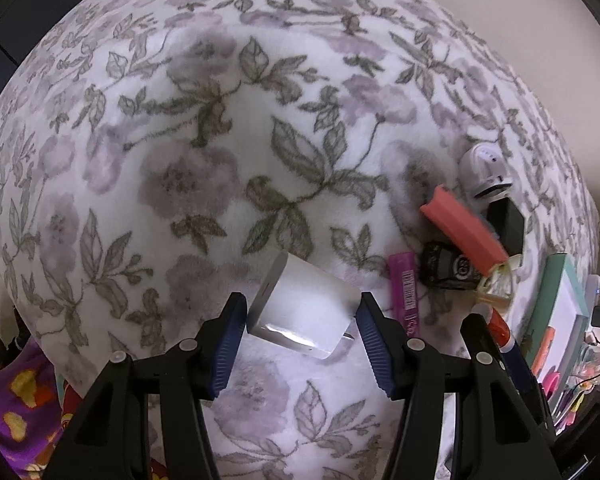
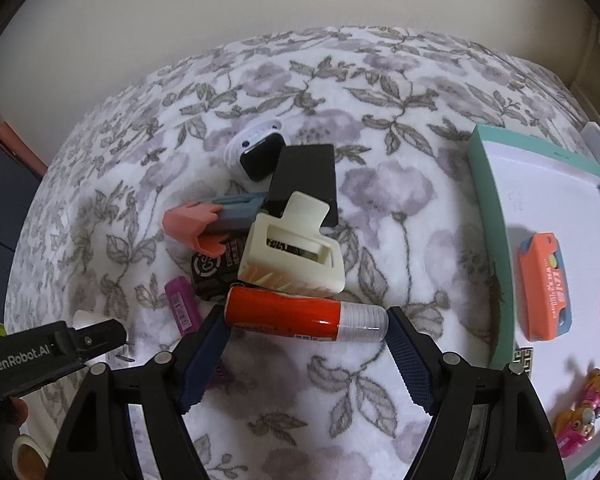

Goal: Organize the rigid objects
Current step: 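Carry the charger and glue stick into the white tray and open both tools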

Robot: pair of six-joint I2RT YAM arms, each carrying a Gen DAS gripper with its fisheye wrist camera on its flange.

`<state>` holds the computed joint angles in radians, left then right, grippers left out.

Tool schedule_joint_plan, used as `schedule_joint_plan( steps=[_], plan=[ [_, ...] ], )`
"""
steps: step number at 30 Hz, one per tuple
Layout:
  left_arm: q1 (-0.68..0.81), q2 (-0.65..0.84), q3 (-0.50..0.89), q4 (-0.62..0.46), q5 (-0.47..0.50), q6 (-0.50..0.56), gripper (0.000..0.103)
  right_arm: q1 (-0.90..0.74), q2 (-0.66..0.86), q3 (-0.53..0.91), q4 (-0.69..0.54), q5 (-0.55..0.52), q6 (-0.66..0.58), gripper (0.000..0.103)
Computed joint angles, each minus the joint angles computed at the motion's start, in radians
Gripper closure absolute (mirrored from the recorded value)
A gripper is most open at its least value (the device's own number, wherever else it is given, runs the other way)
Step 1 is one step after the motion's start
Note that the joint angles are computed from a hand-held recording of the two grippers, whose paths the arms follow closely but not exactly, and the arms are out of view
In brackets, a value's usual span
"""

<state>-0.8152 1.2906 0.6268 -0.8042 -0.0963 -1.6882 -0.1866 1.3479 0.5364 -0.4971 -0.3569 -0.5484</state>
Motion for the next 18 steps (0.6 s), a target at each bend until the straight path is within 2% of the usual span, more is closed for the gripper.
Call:
schedule_joint_plan(
  steps=[10, 18],
  plan=[
    [-0.069, -0.077, 0.095, -0.116, -0.128, -0.047, 0.045, -0.116, -0.039, 0.095, -0.137, -0.103, -0.067, 0.023],
    [-0.124, -0.054, 0.153, -0.098, -0.204, -0.043, 0.045, -0.267, 0.054, 0.256, -0.251, -0.17, -0.101, 0.023]
  ],
)
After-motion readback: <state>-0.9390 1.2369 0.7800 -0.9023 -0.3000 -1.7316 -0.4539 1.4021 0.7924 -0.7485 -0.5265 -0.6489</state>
